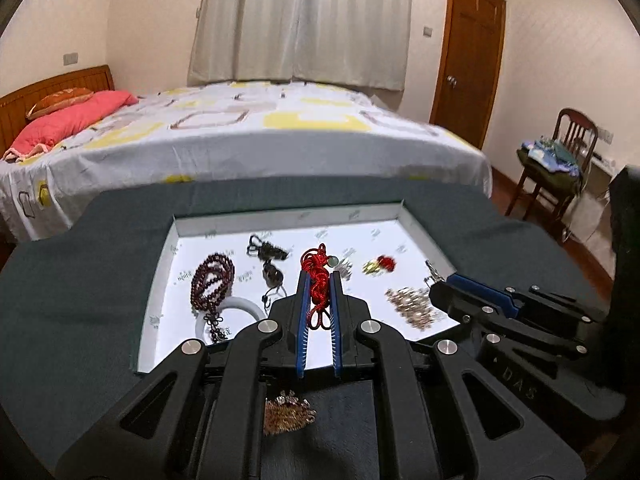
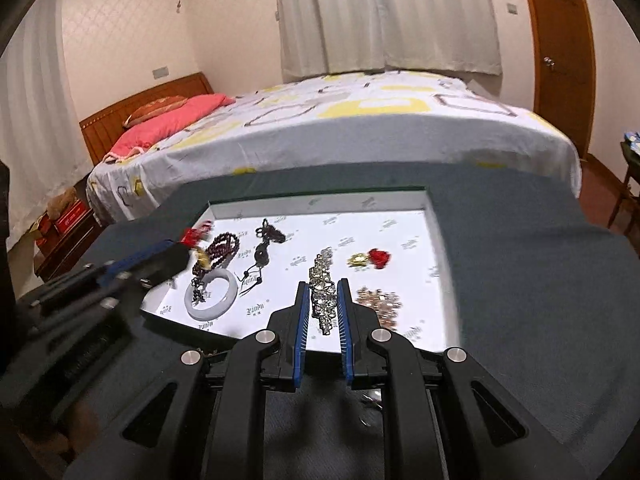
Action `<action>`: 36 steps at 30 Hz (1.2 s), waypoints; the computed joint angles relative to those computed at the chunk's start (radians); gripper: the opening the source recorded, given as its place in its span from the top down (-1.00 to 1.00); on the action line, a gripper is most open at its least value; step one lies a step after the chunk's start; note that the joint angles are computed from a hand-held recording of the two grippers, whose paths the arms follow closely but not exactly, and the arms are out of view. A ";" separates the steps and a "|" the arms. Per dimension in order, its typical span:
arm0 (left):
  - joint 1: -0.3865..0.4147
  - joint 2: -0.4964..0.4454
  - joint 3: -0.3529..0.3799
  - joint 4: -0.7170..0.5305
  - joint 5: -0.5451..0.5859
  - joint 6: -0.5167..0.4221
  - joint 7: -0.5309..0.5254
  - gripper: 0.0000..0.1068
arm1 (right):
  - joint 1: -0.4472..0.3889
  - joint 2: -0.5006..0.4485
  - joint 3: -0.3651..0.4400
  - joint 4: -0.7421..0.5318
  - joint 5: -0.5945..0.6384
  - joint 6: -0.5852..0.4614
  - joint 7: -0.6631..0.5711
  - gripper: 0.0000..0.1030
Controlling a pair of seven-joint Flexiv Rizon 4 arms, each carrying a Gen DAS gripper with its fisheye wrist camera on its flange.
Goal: Organize jewelry
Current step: 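Carry the tassel charm into the box with the left tool while the right tool drops the brooch there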
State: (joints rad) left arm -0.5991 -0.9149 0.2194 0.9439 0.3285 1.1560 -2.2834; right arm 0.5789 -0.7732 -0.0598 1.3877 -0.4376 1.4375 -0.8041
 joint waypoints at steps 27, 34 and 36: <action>0.090 -0.185 -0.119 -0.193 -0.187 -0.141 0.188 0.66 | -0.060 -0.168 0.143 -0.260 0.165 -0.235 -0.224 0.67; 0.082 -0.140 -0.086 -0.131 -0.173 -0.092 0.123 -0.04 | -0.057 -0.135 0.117 -0.215 0.161 -0.186 -0.184 0.66; 0.078 -0.122 -0.078 -0.107 -0.165 -0.071 0.111 -0.06 | -0.048 -0.114 0.095 -0.182 0.152 -0.157 -0.159 0.46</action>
State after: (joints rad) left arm -0.5212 -1.0366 0.1409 0.8368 0.1639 1.0850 -2.1725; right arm 0.5307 -0.8877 0.0349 1.2052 -0.2860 1.2805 -0.9629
